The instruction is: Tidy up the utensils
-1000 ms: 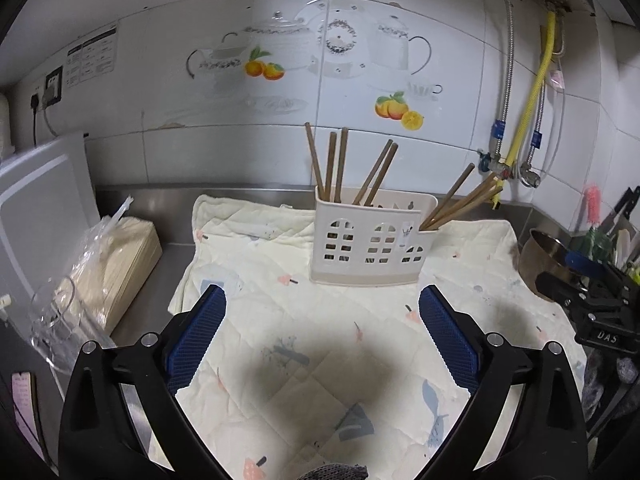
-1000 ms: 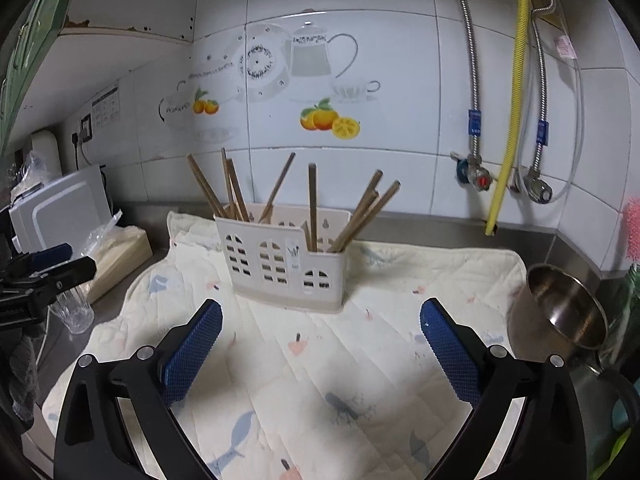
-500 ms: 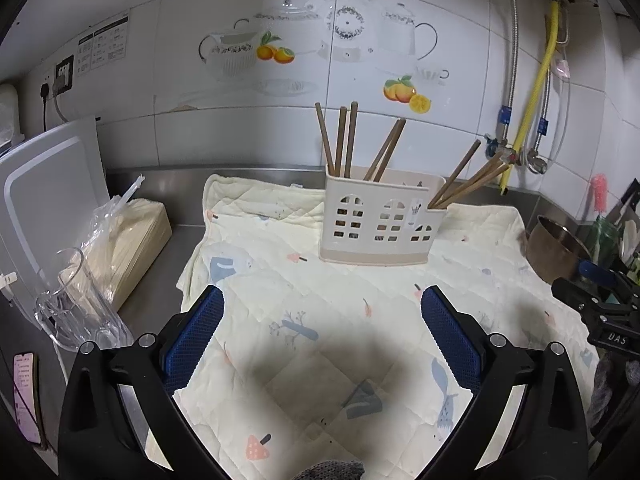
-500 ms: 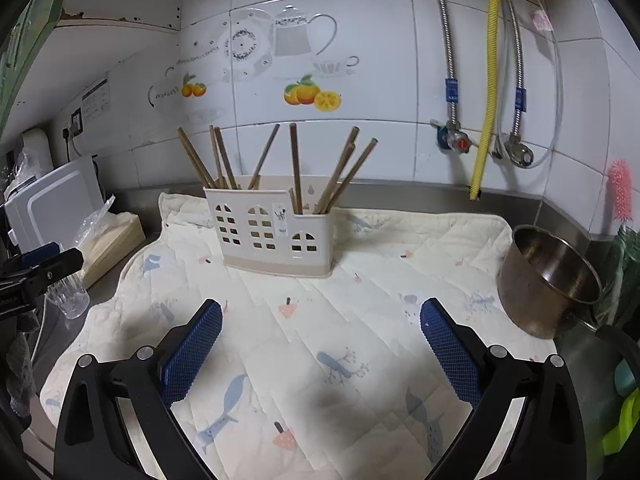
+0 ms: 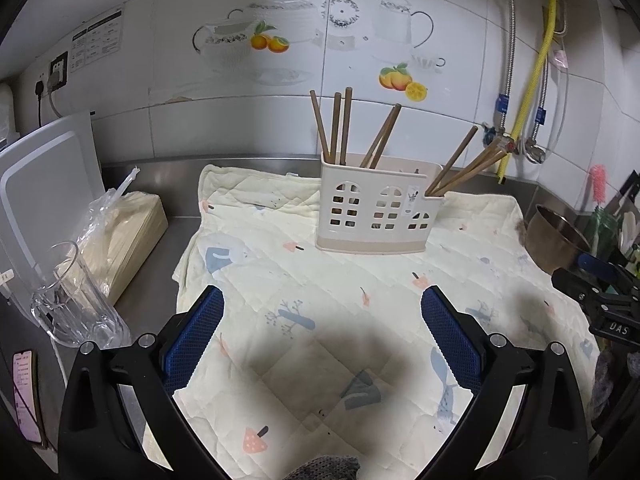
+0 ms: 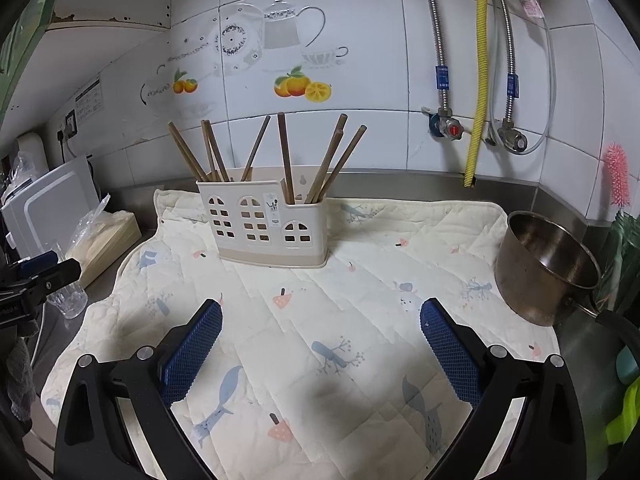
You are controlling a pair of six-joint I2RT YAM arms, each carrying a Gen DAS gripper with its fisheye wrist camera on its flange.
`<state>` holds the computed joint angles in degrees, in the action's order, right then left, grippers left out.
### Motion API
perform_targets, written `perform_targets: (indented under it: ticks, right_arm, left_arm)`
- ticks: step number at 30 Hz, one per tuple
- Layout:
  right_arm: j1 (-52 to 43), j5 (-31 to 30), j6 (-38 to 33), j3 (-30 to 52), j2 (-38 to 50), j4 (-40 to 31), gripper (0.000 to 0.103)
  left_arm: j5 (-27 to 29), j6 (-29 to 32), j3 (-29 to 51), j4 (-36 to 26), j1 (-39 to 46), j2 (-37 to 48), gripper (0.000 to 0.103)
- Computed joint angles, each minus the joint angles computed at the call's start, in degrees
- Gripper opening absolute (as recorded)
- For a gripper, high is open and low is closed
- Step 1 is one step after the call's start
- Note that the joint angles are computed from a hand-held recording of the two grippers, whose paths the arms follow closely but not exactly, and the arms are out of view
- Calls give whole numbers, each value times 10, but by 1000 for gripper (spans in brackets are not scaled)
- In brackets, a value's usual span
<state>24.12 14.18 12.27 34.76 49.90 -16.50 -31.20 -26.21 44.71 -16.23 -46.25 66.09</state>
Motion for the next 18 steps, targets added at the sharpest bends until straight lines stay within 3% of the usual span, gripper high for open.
perform_targets:
  ticks: [18]
  right_arm:
    - [-5,-17,3,1,7,1,96]
  left_arm:
    - [8,0,12,-6,-2,18,98]
